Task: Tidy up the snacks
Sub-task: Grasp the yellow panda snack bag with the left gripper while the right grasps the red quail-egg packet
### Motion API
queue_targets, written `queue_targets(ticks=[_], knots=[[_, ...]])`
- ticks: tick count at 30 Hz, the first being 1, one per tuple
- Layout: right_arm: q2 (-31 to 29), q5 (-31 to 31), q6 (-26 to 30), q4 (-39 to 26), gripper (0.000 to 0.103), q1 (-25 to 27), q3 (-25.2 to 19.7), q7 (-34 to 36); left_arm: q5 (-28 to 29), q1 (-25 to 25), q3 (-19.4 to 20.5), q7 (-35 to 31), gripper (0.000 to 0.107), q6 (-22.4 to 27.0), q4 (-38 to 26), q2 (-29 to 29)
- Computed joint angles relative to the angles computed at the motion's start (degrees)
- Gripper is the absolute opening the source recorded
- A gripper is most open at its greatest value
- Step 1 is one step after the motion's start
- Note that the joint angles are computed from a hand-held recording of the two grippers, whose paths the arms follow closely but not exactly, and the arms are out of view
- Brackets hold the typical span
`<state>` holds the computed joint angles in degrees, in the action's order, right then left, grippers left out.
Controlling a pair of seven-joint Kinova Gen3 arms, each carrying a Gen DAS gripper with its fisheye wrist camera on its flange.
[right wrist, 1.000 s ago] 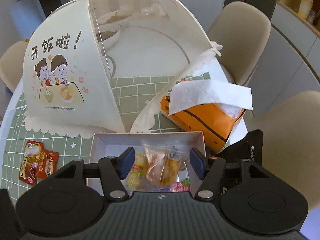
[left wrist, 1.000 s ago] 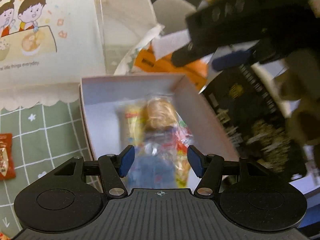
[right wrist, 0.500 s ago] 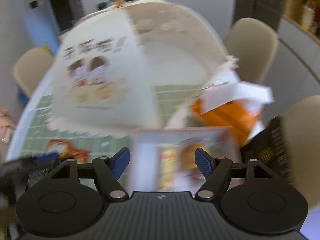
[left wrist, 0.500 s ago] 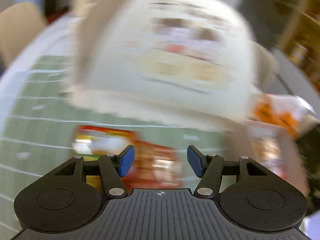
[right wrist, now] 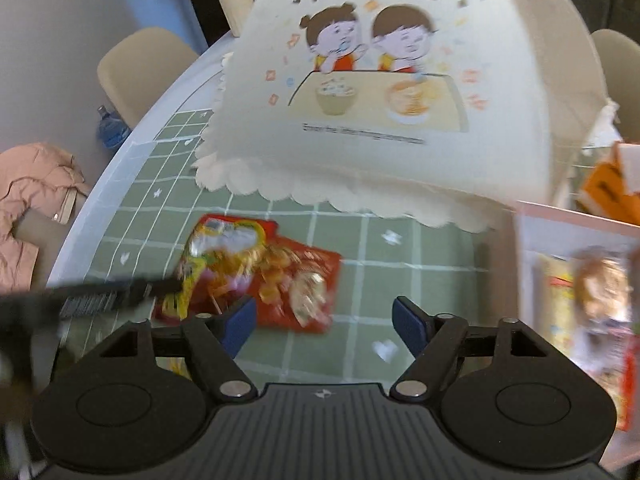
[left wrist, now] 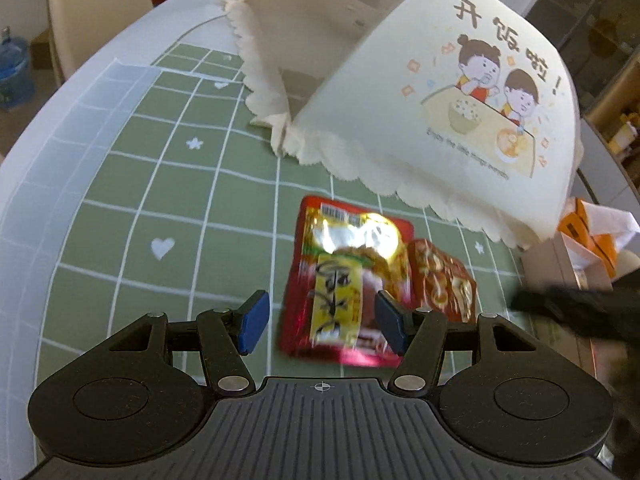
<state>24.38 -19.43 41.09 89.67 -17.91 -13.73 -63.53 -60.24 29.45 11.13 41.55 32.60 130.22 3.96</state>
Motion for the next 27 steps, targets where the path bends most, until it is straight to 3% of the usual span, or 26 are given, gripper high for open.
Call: queue_targets(ticks=[5, 8, 10, 12, 15, 18, 20, 22, 27], knots=[[5.12, 0.87, -3.28, -1.80, 0.077, -12.83, 10.22, -3.68, 2.37, -0.56, 0.91, -0.95, 0.064, -2.62, 2.26, -2.68], [5.61, -3.34, -3.65, -0.40, 0.078, -19.04, 18.19, 0.69, 5.10, 0.12, 3.46, -3.07, 0.064, -2.19, 2.13, -4.39], [4.75, -7.67, -2.32, 1.01, 0.073, -19.84, 21.16, 5.35, 7.83, 1.44, 5.87, -5.39, 0.064, -0.32, 0.81, -4.69], [3.32, -9.78, -1.54, 2.83, 0.071, -17.19, 20.07, 10.01, 10.09, 3.22, 7.87, -7.20, 0.064, 1.97, -1.03, -3.81], [-1.17, -10.31, -2.20, 8.62, 0.070, -9.22, 13.78, 17.00, 13.11, 6.87, 9.98, -10.61, 0.064, 7.58, -5.44, 0.13], [-7.06, -11.64, -0.51, 14.57, 0.070, -1.26, 9.67, 23.99, 15.78, 13.10, 7.10, -15.02, 0.064, 14.57, -10.85, 5.63], [-11.21, -13.24, 1.48, 18.19, 0.070, 4.05, 7.99, 28.65, 14.90, 13.79, 7.90, -14.75, 0.064, 17.97, -13.24, 8.29], [-13.87, -15.18, 3.05, 21.00, 0.070, 9.36, 6.70, 33.31, 14.18, 15.40, 6.56, -13.67, 0.065, 19.35, -14.50, 9.93], [-18.03, -16.57, 0.94, 28.29, 0.070, 22.63, 2.10, 44.12, 14.50, 19.60, 3.21, -12.75, 0.058, 20.75, -17.59, 11.85]])
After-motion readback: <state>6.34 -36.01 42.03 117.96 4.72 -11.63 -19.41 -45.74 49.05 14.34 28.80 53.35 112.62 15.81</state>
